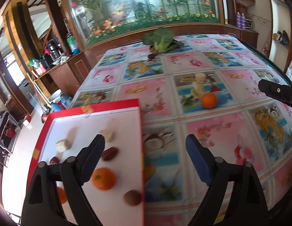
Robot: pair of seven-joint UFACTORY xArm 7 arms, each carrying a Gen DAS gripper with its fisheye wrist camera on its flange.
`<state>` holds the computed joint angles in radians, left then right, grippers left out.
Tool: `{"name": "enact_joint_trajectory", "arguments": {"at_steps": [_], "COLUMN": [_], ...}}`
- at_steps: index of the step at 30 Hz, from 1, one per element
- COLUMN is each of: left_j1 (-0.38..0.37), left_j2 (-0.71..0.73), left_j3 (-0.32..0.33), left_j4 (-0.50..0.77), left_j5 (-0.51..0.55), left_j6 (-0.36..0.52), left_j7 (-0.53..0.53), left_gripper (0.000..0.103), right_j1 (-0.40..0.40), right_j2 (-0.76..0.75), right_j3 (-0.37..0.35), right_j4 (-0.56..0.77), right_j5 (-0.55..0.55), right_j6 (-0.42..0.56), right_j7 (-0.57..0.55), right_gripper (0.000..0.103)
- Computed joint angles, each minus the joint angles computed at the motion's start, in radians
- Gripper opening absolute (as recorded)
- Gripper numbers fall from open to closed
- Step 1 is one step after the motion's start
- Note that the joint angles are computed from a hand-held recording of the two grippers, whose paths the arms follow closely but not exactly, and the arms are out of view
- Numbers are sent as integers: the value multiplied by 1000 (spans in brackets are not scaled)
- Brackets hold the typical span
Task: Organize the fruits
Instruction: 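Move both grippers back over the table toward an orange and a bread cube, then grasp an orange with the left gripper while the right grasps a bread cube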
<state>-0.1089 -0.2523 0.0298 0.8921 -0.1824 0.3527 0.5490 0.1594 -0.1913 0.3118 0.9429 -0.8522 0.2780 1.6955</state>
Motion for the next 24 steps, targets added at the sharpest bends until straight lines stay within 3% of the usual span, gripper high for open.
{"name": "enact_joint_trajectory", "arguments": {"at_steps": [5,10,16,20,22,24], "left_j1": [-26,-41,-48,-42,-38,-27], "left_j2": [95,195,261,302,314,327], "left_j3": [-44,-67,-100,-111,-115,-118], "left_j4": [84,198,254,300,309,324], "left_j5": [0,-65,-67,-111,-125,-179], "left_j6": [28,129,121,181,194,224], "left_j7": [-43,-57,-78,-43,-30,8], "left_gripper": [89,89,88,71,64,48], "right_j1": [0,-35,-11,33,60,86], "right_j2": [-21,-27,16,92,167,249], "right_j3": [-32,6,-13,-67,-92,-112], "right_j4": [-52,-49,-2,88,183,272], "right_j5": [118,130,185,265,311,396], "right_j6": [-50,-55,-30,-29,22,42], "right_j7": [-45,-66,-181,-361,-472,-593], "right_gripper": [59,59,59,59,59,59]}}
